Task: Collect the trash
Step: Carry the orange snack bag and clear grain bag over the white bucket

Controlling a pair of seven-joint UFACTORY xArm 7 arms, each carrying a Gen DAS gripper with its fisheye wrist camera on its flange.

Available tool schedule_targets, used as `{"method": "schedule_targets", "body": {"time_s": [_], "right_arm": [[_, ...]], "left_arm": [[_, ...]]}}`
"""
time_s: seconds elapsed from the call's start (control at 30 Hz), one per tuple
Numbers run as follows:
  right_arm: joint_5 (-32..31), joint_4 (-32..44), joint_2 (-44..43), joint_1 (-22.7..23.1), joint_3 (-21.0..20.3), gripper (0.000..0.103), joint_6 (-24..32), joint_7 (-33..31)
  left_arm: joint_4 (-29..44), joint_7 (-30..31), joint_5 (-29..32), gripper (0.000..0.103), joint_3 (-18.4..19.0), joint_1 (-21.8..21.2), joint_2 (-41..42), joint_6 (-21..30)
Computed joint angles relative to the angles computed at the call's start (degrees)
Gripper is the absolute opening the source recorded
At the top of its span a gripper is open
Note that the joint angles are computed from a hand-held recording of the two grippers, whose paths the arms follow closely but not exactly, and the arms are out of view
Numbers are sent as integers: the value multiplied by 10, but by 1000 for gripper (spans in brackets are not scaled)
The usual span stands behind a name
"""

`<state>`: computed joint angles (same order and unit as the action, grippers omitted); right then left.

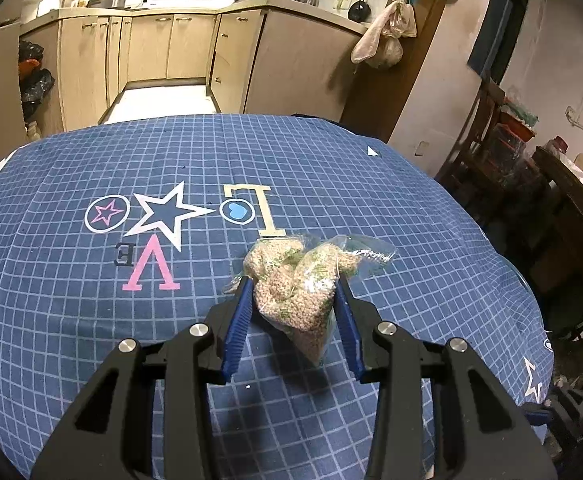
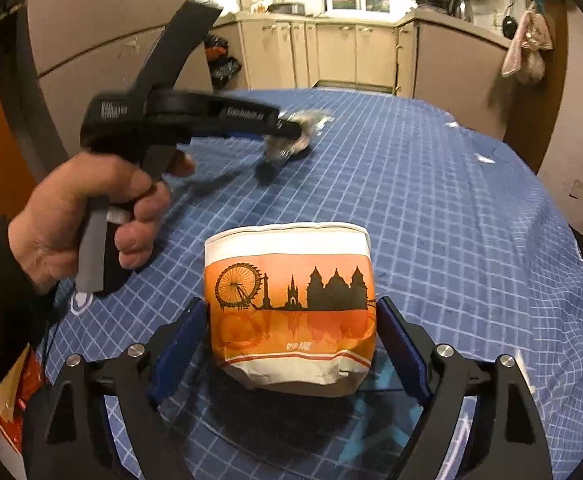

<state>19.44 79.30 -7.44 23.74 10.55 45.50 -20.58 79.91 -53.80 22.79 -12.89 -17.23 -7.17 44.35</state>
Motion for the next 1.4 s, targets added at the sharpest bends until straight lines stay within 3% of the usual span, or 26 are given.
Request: {"method": "schedule_targets", "body": {"time_s": [0.3,0.47,0.7,0.97,1.17,1.4], "right_arm": [[-46,-66,-65,-31,-11,85,-98,74],[-111,-94,-93,-59,-9,85,-149,145],[-159,-123,-135,-73,-8,85,-189,189],[-160,-144,-196,-70,-25,85,-177,190],[-156,-166,-258,-79,-39,85,-158,184],[-150,-185,-327,-104,-72,85,-118,173]], "left_arm": [[-5,-60,71,37,-24,4,-21,23],[31,-120,171,37,-69,-8,-28,108],[105,-173,295,37,-133,-75,-9,267],[168,-182,349,37,-143,-160,26,343],[211,-187,377,37,-133,-219,57,368],[313,-166,431,37,-116,-301,137,393]]}}
